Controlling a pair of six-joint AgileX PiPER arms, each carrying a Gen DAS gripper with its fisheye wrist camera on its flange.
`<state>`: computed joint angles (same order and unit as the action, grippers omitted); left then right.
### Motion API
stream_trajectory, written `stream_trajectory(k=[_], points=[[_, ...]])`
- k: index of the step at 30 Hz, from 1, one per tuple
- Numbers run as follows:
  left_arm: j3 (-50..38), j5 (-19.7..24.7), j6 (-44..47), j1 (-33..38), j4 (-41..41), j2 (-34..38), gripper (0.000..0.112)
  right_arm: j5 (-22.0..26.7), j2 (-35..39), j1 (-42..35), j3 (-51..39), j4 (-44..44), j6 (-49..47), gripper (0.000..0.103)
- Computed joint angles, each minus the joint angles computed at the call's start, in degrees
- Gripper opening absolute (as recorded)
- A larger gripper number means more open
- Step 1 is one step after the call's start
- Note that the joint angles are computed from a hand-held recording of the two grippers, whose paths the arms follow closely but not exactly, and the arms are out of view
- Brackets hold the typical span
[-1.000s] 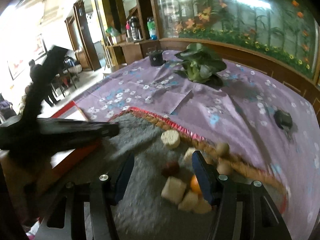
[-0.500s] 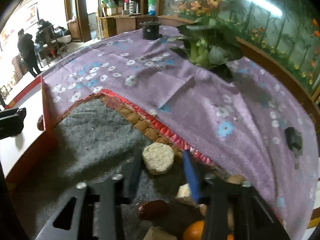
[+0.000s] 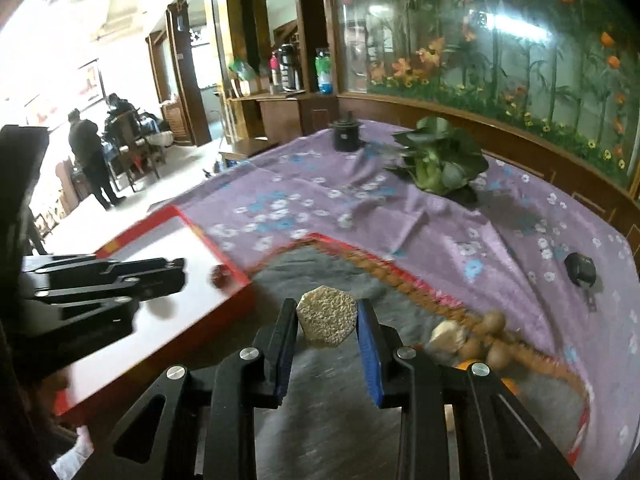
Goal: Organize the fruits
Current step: 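Carry the date toward the tray with the left gripper while the right gripper grasps a round beige cake, then release the date in the tray with the left gripper while the right gripper releases the cake there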
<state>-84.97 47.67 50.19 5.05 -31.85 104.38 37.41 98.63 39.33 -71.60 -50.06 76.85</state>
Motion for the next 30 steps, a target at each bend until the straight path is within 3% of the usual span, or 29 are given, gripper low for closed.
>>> stream_trajectory(k=[8,18,25,30], points=[[3.1,0.6,5.8,5.3,-2.9,-2.4,0.015,2.1,3.3,6.5,-4.9,-0.8,2.7,0.029],[-1.3,4.8,8.2,13.6,-4.0,1.2,0.015,2.5,8.8,9.8,-12.9,2.0,-1.4,0.029],[-5.3,7.0,6.6,16.3,-2.2,5.4,0.015,1.4,14.5,8.8,-20.7,9.4,-10.7,0.029],[-6.3,7.6,5.8,15.9,-1.2,7.4,0.015,3.6,21.1,6.8,-29.9,18.0,-21.6,0.029]])
